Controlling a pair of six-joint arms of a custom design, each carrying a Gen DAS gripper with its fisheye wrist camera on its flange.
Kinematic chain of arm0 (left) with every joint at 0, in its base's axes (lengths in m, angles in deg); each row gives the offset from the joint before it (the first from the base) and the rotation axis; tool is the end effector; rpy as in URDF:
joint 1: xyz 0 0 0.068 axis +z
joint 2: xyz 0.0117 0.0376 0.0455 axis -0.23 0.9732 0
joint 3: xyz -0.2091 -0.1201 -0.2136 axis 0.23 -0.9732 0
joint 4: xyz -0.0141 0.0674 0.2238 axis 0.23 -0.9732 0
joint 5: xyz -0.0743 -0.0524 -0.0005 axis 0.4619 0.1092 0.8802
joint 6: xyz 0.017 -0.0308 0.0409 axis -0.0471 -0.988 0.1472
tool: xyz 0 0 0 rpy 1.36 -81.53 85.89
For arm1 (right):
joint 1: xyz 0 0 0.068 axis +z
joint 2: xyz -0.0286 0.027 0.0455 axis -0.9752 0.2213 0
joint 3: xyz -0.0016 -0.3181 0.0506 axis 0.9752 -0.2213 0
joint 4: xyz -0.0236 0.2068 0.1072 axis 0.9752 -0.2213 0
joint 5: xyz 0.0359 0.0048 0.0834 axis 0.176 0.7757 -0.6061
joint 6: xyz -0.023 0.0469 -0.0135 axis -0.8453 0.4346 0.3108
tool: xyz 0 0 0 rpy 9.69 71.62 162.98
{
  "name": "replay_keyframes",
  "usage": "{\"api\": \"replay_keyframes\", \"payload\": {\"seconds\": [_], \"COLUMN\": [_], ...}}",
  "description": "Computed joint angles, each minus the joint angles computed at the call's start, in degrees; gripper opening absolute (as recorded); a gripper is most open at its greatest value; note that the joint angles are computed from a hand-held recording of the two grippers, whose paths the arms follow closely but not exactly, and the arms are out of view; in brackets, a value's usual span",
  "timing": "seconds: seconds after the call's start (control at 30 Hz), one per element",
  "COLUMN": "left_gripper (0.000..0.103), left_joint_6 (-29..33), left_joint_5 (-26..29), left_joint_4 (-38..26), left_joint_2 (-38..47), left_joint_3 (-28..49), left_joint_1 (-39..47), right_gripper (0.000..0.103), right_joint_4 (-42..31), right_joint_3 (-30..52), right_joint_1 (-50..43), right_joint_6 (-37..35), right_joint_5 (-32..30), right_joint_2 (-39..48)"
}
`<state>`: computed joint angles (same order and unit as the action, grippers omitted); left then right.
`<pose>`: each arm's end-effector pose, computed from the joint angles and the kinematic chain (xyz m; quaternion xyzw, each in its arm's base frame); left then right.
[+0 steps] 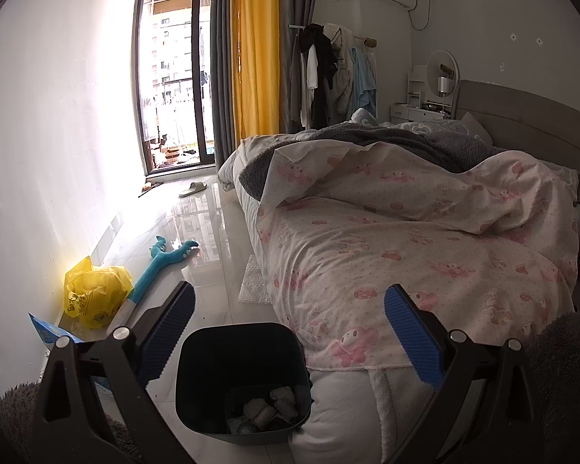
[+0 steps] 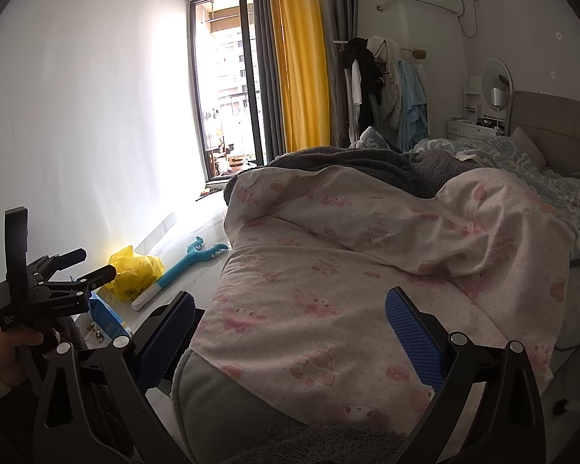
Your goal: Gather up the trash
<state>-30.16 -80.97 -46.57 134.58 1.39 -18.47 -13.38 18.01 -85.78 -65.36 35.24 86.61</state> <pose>0.2878 -0.0204 0.2221 -0.0260 0.8555 0.0299 0.5163 0.3138 -0.0284 0.2317 -0.1614 0.8258 0.1465 0.5202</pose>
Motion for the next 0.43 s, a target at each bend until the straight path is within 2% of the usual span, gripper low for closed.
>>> {"api": "replay_keyframes", "payload": {"seconds": [0.43], "left_gripper": [0.100], "left_joint_6": [-1.1], "left_joint_5": [-0.6], "left_joint_4": [1.2], "left_joint_2": [0.0], "left_joint_3": [-1.5], "left_joint_1": [-0.7], "right_gripper": [0.100], "right_joint_4": [-0.1], "right_joint_3": [0.0], "right_joint_1": [0.0], "right_joint_6": [0.0], "right_joint_5": [0.0], "right_joint_2": [-0.1]}}
